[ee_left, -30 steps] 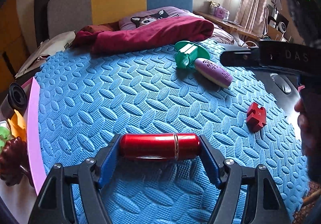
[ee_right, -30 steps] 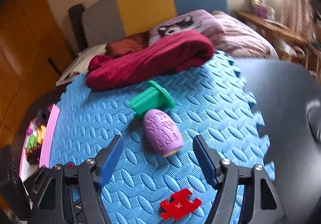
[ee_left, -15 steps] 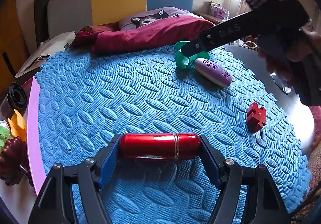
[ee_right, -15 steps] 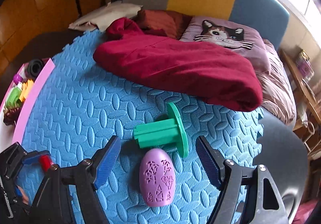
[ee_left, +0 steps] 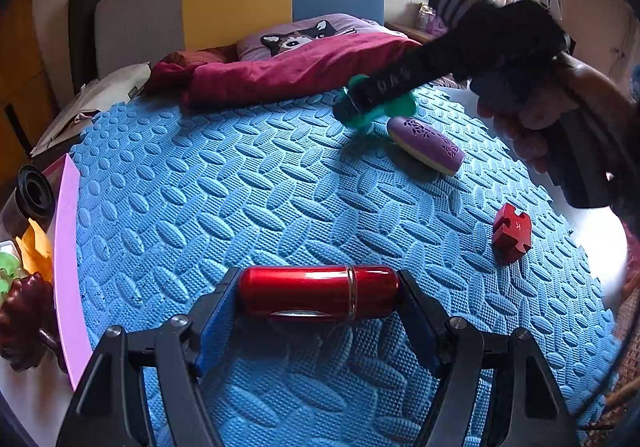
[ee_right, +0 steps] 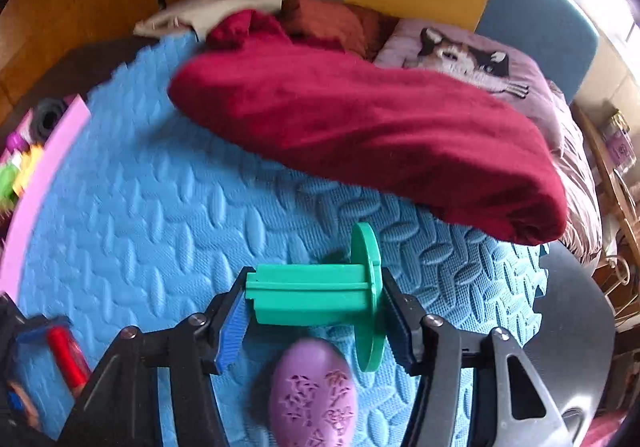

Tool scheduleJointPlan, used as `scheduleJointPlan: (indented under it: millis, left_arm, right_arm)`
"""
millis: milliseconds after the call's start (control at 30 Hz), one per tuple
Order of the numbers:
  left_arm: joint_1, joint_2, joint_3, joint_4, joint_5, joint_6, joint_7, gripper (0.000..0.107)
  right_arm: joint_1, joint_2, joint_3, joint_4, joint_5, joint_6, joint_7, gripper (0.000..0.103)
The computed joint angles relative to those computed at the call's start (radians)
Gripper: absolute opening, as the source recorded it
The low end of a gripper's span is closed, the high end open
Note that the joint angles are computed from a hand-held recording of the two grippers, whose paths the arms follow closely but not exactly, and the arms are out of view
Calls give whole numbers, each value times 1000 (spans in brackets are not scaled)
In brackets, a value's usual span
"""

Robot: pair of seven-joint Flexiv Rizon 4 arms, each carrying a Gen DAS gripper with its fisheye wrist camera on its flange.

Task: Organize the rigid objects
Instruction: 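Grasp the green flanged spool toy with the right gripper while the left holds the cylinder, then carry the red cylinder into the white tray and release it with the left gripper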

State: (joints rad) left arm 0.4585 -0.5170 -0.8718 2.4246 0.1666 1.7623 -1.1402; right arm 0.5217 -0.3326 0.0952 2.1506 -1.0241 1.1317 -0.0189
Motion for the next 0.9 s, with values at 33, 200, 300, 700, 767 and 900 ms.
scheduleJointPlan:
  millis: [33,200,300,700,767,900]
  left_arm:
    - [-6,2,6,-1,-1,0,0,75]
    - [-18,5,17,-3,-1,5,0,75]
    - [-21,3,21,-4,1,7,0,75]
    - [-30,9,34,-1,6,18,-5,75]
    - [-48,17,56,-1,3,28,-15,75]
    - [4,-5,20,-2,-1,28,-50,74]
  right_arm:
    - [16,13,-10,1,-41,-13,37,59]
    - [43,84,24,19,-166,-98,220,60]
    - [36,137,62,62,-230,-89,387,60]
    - [124,186,194,150,-178,-206,642,60]
    - [139,164,190,135,-190,-213,622,60]
    - [187,107,196,85,-109,-294,501,60]
